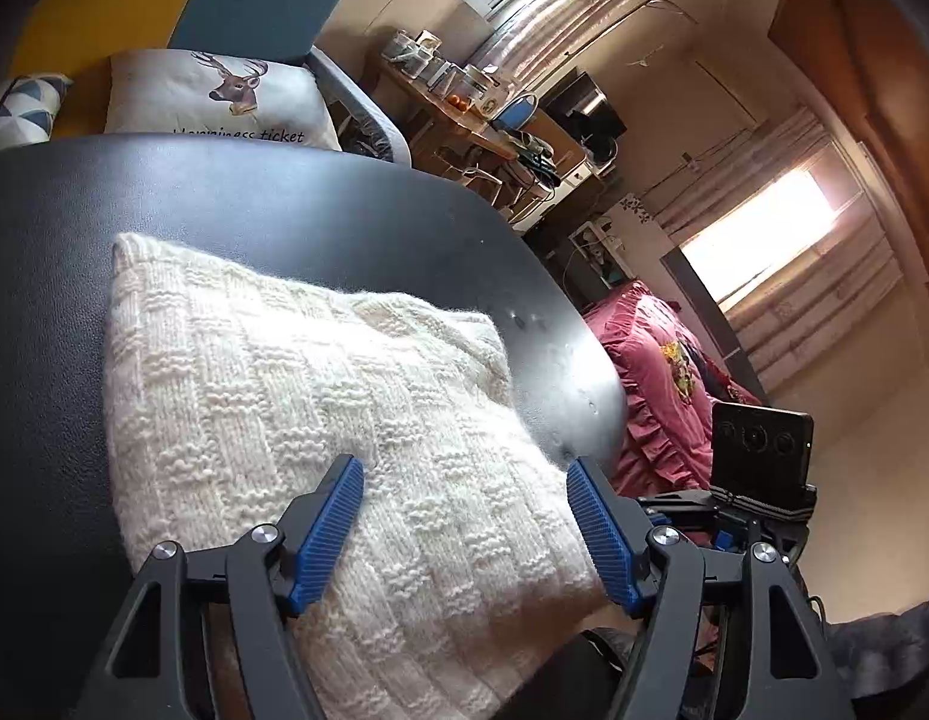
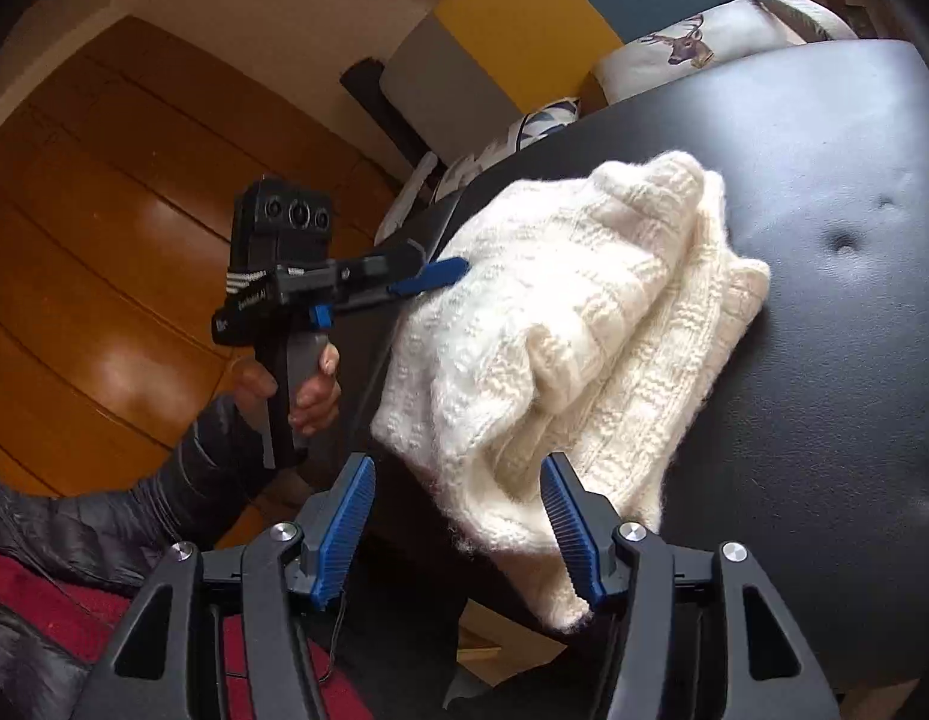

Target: Fold clothes

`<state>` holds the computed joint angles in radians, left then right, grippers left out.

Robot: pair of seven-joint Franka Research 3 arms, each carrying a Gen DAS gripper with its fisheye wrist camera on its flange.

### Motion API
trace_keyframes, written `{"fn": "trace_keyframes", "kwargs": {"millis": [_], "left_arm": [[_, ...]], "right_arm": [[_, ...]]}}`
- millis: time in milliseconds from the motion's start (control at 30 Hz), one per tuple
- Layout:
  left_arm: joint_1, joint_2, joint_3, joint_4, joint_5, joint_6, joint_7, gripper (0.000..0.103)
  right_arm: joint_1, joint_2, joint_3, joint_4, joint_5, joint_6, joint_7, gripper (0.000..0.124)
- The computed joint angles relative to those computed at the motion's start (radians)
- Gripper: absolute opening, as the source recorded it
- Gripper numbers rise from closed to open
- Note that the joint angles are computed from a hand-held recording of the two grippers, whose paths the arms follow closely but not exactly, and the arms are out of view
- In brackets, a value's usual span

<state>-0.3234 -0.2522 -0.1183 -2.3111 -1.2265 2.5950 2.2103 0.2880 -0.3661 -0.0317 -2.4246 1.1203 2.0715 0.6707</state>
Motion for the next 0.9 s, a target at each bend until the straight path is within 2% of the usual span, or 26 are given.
{"fn": "trace_keyframes", "kwargs": {"millis": [100,133,167,200,233,333,367,433,500,533,600,700,767,800,900], "left_arm": [[-0.001,0.013,-0.014,0.017,0.046,0.022,-0.030,0.071],[-0.001,0.018,-0.017,0.023,0.062,0.027,-0.040,0.071],[-0.002,0.024,-0.020,0.028,0.079,0.036,-0.051,0.071],[-0.003,0.031,-0.023,0.033,0.095,0.043,-0.065,0.071],[-0.004,0.038,-0.025,0.039,0.111,0.048,-0.080,0.071],[-0.011,0.043,-0.021,0.045,0.115,0.045,-0.084,0.071],[-0.013,0.048,-0.019,0.048,0.113,0.036,-0.079,0.071],[-0.015,0.062,-0.018,0.057,0.106,0.011,-0.068,0.071],[-0.014,0.080,-0.033,0.067,0.137,0.007,-0.074,0.071],[-0.014,0.077,-0.038,0.064,0.152,0.004,-0.070,0.071],[-0.019,0.080,-0.054,0.070,0.200,0.006,-0.077,0.071],[-0.027,0.089,-0.089,0.067,0.346,0.072,-0.151,0.072],[-0.041,0.091,-0.095,0.056,0.394,0.116,-0.186,0.074],[-0.049,0.087,-0.093,0.048,0.404,0.135,-0.197,0.074],[-0.077,0.069,-0.077,0.023,0.396,0.184,-0.211,0.074]], "right_arm": [[0.031,0.040,0.035,0.018,-0.026,0.021,-0.053,0.059],[0.041,0.063,0.035,0.032,-0.029,-0.008,-0.066,0.054],[0.048,0.090,0.030,0.051,-0.023,-0.052,-0.069,0.046],[0.052,0.118,0.029,0.069,-0.017,-0.096,-0.073,0.025],[0.050,0.129,0.017,0.081,0.013,-0.154,-0.091,0.018],[0.014,0.117,-0.046,0.076,0.156,-0.378,-0.172,0.019],[-0.002,0.113,-0.046,0.069,0.149,-0.413,-0.172,0.019],[-0.026,0.108,-0.016,0.053,0.053,-0.416,-0.136,0.019],[-0.031,0.093,0.037,0.015,-0.077,-0.342,-0.081,0.020],[-0.029,0.089,0.045,-0.011,-0.094,-0.317,-0.066,0.016],[-0.030,0.061,0.030,-0.062,-0.044,-0.291,-0.086,0.015],[-0.027,-0.004,0.023,-0.125,-0.001,-0.237,-0.107,0.015],[-0.032,-0.028,0.006,-0.142,0.016,-0.239,-0.062,0.022],[-0.039,-0.043,-0.007,-0.150,0.025,-0.248,-0.038,0.033],[-0.068,-0.104,-0.041,-0.176,0.032,-0.262,0.014,0.037]]}}
